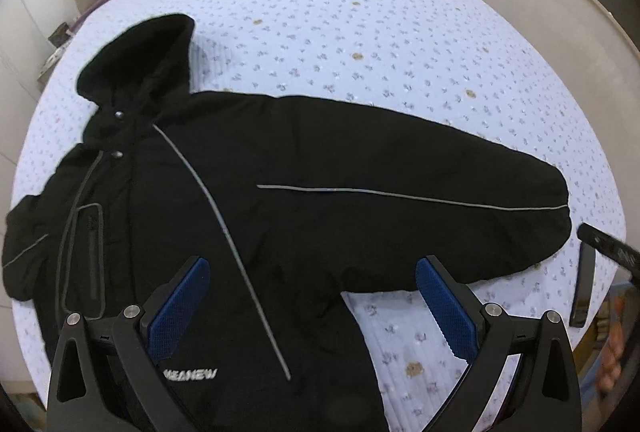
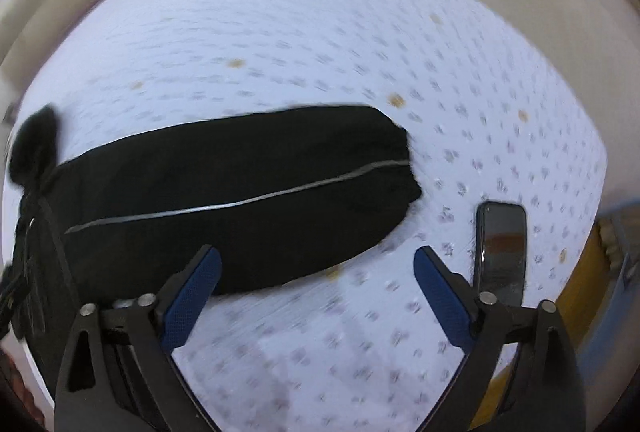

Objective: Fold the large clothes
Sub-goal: 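Reach the right gripper to the jacket sleeve cuff and grasp it, then carry the held sleeve across the jacket front and open the right gripper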

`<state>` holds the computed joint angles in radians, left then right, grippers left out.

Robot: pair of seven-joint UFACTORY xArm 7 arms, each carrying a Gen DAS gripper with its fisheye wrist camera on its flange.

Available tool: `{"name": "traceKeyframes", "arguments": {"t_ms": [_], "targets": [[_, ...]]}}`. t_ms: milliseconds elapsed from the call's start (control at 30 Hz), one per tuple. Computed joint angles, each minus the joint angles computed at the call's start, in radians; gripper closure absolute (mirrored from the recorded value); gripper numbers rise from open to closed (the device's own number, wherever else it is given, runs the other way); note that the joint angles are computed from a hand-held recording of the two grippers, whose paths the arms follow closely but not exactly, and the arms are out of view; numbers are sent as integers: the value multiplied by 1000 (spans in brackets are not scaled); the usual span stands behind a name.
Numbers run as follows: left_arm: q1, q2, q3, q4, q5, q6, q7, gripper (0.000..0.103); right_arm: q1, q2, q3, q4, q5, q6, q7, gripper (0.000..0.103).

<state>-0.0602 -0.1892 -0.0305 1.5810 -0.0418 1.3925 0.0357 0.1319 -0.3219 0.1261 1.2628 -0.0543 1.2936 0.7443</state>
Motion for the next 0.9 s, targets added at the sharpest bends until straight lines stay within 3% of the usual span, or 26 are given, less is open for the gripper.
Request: {"name": "traceKeyframes", "arguments": {"t_ms": [100,267,500,567,600,700,900], "targets": [[-3,9,-4,-33,7,-37,0,0,-27,-29,-58,-115,60,-91,-8,12],[-11,25,-11,-54,24,-75,11,0,-73,-39,-81,-206,77,-177,-5,15],[-25,23,-12,-95,-9,-135,40,0,-92,-13,-115,-272,170,-281,-41,32],[-30,31,-12,-104,-24,-149,48,0,-91,-9,-95,-270,144,-299,-46,43],[-31,34,-13,-109,-27,-157,48,1,-89,7,-72,-236,94,-266,-51,56],[-39,48,-19,-125,-33,-184,59,4,-71,37,0,-131,-66,-168,-40,75],[-59,87,-28,-163,-60,-217,79,6,-13,98,56,5,-244,-51,-15,79]]}}
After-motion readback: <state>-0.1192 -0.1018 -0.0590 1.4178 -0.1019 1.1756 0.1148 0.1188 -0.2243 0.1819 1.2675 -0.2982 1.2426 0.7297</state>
